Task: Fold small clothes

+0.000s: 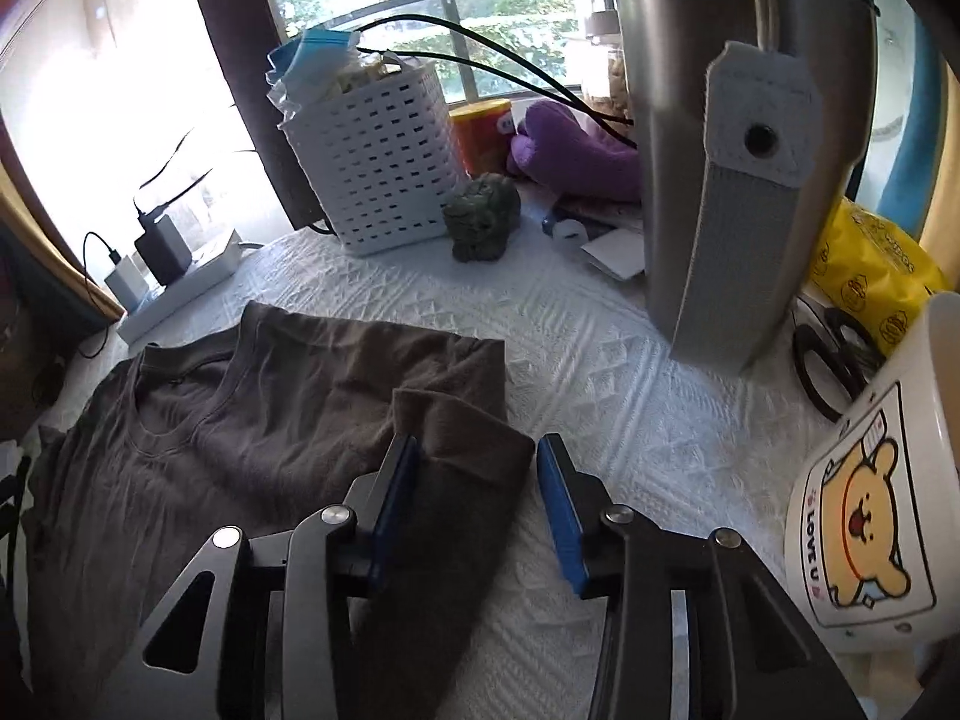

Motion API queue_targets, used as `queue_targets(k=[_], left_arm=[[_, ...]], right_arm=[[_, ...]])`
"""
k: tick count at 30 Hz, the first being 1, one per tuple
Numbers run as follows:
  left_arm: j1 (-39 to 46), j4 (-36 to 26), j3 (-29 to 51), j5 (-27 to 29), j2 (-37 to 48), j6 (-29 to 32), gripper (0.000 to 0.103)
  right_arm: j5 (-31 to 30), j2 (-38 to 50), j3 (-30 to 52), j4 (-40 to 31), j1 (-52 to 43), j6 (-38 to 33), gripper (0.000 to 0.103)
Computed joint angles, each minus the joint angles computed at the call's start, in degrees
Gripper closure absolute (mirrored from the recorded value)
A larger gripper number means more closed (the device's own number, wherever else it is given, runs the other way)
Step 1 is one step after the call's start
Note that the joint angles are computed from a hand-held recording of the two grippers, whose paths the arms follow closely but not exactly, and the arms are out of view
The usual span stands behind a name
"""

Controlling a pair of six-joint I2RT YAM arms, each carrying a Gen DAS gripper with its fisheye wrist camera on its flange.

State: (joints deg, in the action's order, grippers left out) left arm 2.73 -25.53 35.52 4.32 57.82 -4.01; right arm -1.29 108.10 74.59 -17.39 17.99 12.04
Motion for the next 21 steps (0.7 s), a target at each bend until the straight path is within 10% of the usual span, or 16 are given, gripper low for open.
queue_targets(k=[4, 21], left_arm=[[-0.07, 0.39, 0.07, -0.08, 0.63, -0.02, 0.001], [-0.08, 0.89, -0.44, 0.35, 1.43, 0.51, 0.001]], right_arm=[[-0.06, 0.04, -0.04, 0.59, -0.12, -0.15, 0.094], [12.4, -7.14, -2.78, -1.27, 2.36, -0.97, 0.097]])
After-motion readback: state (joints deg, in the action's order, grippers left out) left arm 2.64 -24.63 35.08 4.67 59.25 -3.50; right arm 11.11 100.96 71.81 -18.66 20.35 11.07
